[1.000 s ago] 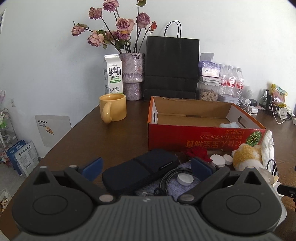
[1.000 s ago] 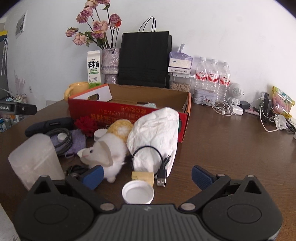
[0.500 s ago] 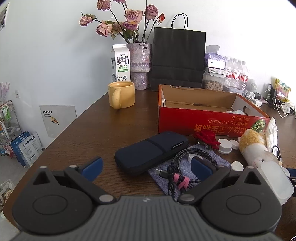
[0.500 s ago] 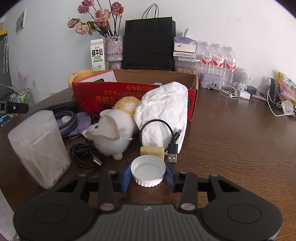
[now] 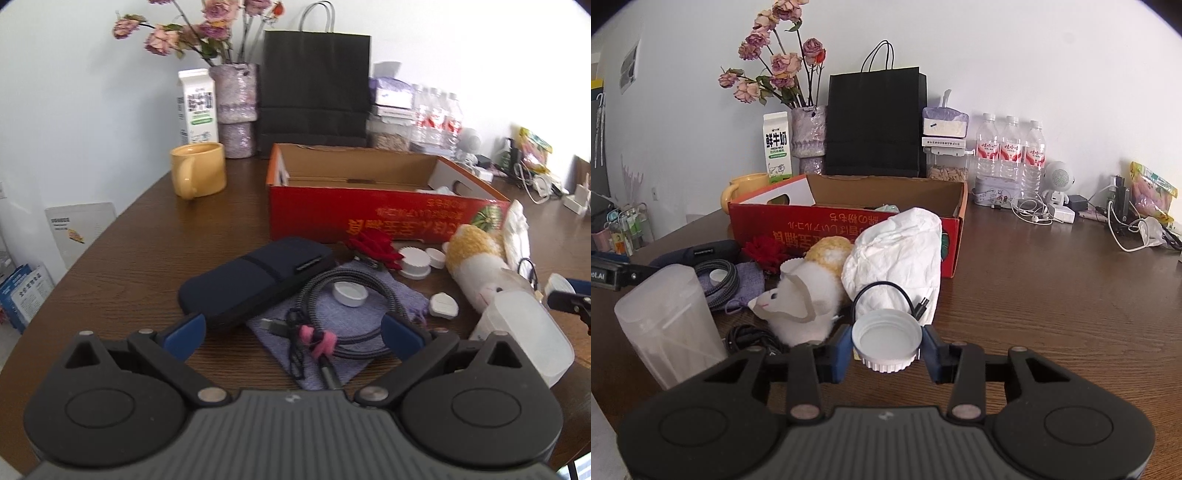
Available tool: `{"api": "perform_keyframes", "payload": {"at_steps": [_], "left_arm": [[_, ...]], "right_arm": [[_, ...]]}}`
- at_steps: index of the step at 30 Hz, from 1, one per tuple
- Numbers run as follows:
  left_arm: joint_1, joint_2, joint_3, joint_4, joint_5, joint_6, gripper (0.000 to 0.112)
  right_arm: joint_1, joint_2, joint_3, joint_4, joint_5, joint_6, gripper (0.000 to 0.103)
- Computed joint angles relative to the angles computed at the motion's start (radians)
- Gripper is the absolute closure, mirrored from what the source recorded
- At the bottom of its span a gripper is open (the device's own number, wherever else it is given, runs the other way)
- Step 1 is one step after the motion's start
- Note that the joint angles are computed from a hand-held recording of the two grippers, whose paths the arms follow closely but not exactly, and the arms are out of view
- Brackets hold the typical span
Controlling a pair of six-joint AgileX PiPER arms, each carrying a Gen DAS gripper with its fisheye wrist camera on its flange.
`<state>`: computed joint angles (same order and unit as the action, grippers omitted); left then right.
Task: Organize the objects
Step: 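Grasp a white bottle cap with the right tool while the left tool approaches the cable, then close the left tool on the black braided cable with pink tie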
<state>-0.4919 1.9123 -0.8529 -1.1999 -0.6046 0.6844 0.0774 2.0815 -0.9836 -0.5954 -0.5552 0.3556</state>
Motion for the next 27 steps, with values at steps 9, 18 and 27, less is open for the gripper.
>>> {"api": "perform_keyframes", "payload": {"at_steps": [9, 18, 27], "left_arm": [[0.056, 0.091, -0.172, -0.088, 0.155, 0.207, 0.009], [0.074, 0.151, -0.266, -0.232, 0.203, 0.417, 0.009], [0.056, 0.191, -0.323, -0.342, 0.179, 0.531, 0.009]], "right_arm": [[-0.004, 0.020, -0.043, -0.002, -0.014, 0.000, 0.064], [-0.017, 0.062, -0.113, -0.054, -0.001, 0.050, 0.064], [-0.028, 0.091, -0.143, -0.091, -0.015, 0.091, 0.064]]}}
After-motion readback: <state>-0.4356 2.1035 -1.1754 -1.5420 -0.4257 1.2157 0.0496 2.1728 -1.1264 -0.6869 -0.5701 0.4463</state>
